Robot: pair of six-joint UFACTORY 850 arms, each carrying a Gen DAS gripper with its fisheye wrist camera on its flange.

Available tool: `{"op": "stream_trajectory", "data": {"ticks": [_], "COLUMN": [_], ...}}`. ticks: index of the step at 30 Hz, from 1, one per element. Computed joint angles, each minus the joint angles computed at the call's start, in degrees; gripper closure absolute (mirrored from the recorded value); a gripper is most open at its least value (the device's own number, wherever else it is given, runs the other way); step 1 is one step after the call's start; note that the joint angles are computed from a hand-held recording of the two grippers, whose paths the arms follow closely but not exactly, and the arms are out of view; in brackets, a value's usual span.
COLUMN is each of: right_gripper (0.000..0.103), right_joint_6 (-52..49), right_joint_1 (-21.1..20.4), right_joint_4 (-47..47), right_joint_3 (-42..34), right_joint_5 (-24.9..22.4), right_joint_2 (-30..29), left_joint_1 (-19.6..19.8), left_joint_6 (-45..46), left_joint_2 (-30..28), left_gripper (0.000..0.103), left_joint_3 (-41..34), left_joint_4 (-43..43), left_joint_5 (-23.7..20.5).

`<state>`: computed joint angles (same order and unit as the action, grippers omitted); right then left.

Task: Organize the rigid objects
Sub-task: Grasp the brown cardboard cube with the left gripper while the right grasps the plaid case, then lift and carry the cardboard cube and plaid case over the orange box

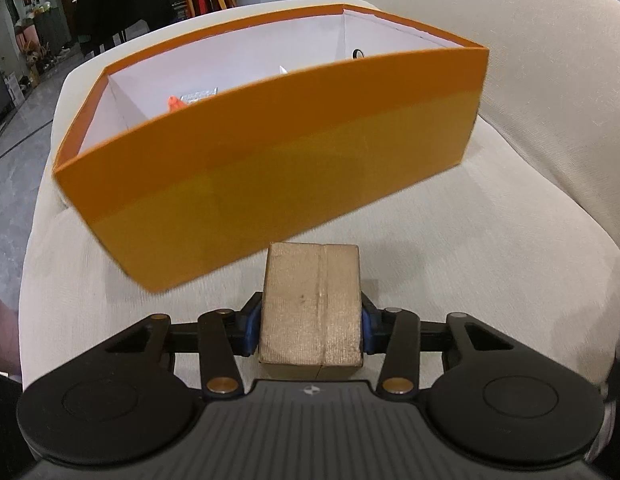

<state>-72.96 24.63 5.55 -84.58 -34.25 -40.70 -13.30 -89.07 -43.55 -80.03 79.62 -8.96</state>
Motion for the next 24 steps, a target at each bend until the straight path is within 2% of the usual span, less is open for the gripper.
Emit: {"op": "stream_trajectory", "data": {"ticks": [4, 14, 24], "right_gripper": [0.040, 0.040, 0.040], "right_joint_6": [4.42, 16.34, 17.73], "right_joint_1": [-0.84, -2.80, -3.53], "right_joint_4": [0.66, 2.01, 4.04], "right_joint_3": [-3.01, -16.47, -19.29], "right_joint_5": [-0.09, -6.85, -5.40], "right_joint_2": [-1.57, -8.44, -8.36], "left_joint_1": [-0.05, 0.14, -0.05], "left_joint_6": [-6.57, -22.01, -28.08], "left_joint_2": [1.63, 5.46, 8.65], "left_gripper": [0.051, 0.051, 0.051], "left_joint_3": [2.51, 6.53, 7.96], "left_joint_4": [5.31, 19.69, 26.45], "left_joint_5": [0.39, 0.03, -1.91]}}
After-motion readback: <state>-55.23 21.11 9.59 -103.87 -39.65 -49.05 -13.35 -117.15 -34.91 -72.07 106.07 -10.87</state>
